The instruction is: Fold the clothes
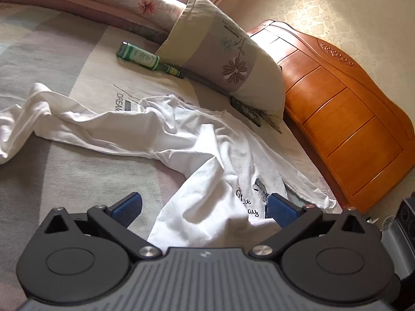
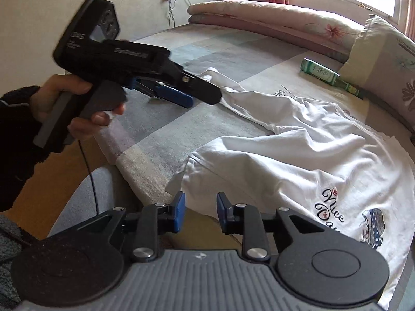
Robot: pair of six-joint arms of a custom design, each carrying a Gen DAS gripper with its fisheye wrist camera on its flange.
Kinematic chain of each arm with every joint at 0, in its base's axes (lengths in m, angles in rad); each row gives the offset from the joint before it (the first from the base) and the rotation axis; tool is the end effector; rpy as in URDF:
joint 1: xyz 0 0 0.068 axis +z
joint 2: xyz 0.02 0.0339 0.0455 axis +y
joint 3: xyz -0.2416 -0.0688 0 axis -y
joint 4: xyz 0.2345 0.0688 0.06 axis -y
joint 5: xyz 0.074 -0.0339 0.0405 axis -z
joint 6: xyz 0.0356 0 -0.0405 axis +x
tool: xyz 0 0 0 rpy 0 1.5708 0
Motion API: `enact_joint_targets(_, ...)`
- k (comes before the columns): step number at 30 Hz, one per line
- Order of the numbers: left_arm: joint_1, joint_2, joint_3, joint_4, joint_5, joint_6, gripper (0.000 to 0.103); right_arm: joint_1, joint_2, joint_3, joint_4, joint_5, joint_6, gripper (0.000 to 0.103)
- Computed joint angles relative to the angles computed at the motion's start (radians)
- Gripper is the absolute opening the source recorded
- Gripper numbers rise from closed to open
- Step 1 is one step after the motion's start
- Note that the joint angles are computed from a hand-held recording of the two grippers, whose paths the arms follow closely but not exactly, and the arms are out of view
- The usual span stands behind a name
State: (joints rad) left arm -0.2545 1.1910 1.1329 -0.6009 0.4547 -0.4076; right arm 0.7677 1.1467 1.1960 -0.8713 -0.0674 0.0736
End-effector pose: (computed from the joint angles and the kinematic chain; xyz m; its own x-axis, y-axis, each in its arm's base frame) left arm 0.2398 -0.0785 0.3193 -0.7669 -0.1685 -0.6192 0.2813 0.7791 -0.5603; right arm 0.1612 0.1590 0.3250 -0.5790 -0.4569 -0.6753 -0.6852 0.7216 0.0993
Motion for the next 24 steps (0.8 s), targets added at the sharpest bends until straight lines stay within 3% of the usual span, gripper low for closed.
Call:
enact_joint_targets(3,0.024,0.173,0.041,0.095,0.096,-0.035,0.102,-0.031,-0.062,-0.045,0.012,-0.007,0.043,0.042)
enact_joint_targets(9,0.038,0.491,0.118,0.28,0.209,-0.155,0.102,-0.162,-0.121,-0.118,0.046,-0.066,0.076,0.043)
enact_joint_targets(11,0.044,0.537,0.097,0.381,0.237,-0.214,0.102,-0.204,-0.123,-0.134,0.058,-0.079,0.068,0.043)
enact_joint_targets(13,0.055,0.557,0.106,0.413,0.251,-0.246,0.102,-0.244,-0.124,-0.153,0.079,-0.092,0.057,0.043)
enact_joint_targets(17,0.041,0.609,0.167,0.411,0.196,-0.216,0.102,-0.313,-0.117,-0.192,0.143,-0.144,0.052,0.043)
enact_joint_targets(21,0.033,0.617,0.146,0.498,0.126,-0.241,0.101,-0.312,-0.114,-0.219,0.185,-0.117,0.052,0.045)
enact_joint_targets(24,0.024,0.607,0.105,0.572,0.053,-0.245,0.091,-0.32,-0.136,-0.245,0.198,-0.119,0.053,0.048)
